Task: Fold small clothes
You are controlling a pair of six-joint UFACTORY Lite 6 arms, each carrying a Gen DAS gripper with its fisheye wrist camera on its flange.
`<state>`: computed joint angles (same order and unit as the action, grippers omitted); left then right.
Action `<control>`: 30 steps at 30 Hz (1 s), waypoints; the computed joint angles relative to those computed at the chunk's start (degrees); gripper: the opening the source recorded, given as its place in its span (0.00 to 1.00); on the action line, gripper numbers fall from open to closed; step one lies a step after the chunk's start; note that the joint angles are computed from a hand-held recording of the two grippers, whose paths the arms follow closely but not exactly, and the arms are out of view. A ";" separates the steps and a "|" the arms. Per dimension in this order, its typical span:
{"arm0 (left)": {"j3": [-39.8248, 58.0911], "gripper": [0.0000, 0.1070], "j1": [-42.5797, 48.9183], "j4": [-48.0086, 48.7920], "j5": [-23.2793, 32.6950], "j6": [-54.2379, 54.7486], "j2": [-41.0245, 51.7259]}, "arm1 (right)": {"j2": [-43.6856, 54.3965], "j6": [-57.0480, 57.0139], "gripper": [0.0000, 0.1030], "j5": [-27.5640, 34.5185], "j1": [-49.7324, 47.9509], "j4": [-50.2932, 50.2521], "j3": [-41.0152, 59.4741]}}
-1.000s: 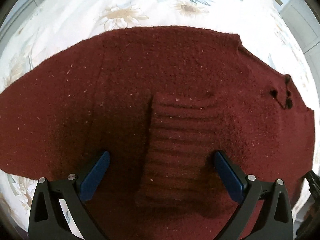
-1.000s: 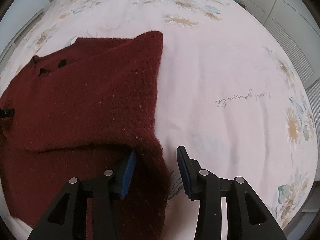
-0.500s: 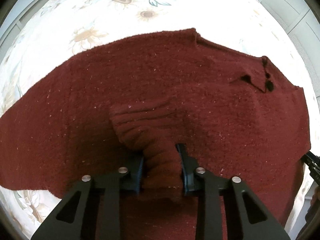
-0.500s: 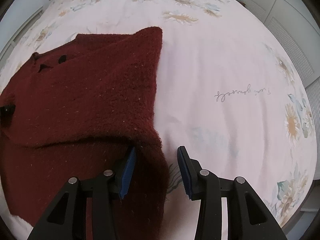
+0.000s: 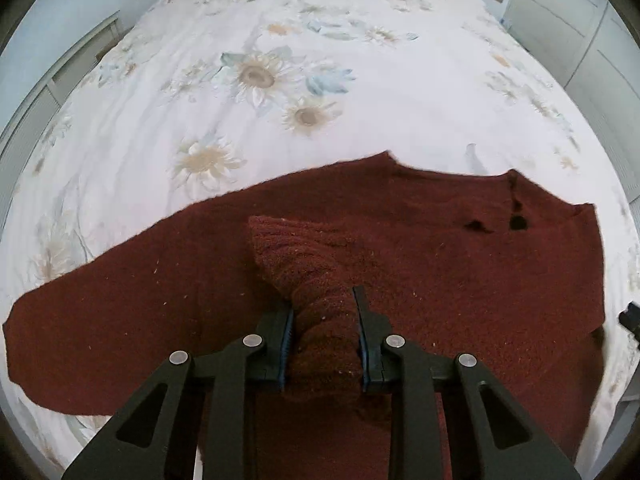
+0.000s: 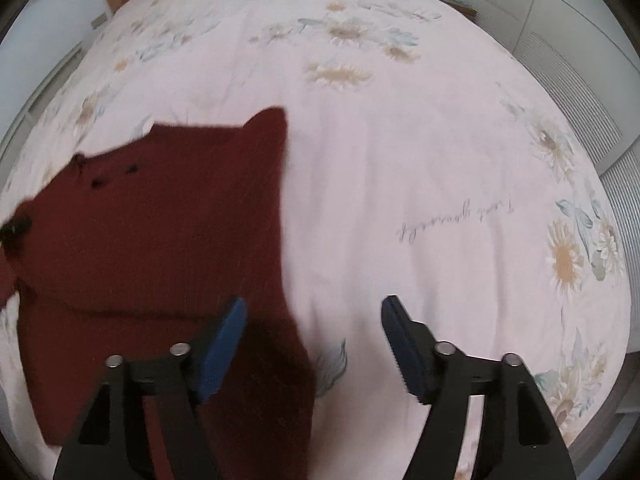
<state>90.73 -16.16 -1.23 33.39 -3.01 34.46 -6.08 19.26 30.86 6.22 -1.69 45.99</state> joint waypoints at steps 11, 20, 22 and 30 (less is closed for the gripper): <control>-1.15 0.20 5.57 -3.76 -0.90 6.80 2.80 | 22.64 -16.55 0.71 -4.29 -1.56 18.93 15.76; 0.94 0.20 5.55 -4.65 -0.19 7.44 3.83 | 23.17 -7.83 0.18 -7.93 0.26 9.13 14.62; 1.54 0.20 5.06 -5.20 -0.26 7.92 4.11 | 21.55 -3.41 0.17 -8.04 0.28 4.87 13.99; 2.54 0.20 3.78 -1.86 -0.90 5.19 6.39 | 26.45 -1.51 0.17 -8.48 0.15 3.09 15.59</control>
<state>93.27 -12.39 -3.09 32.49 2.18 40.84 20.37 17.74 22.38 6.37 1.40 61.58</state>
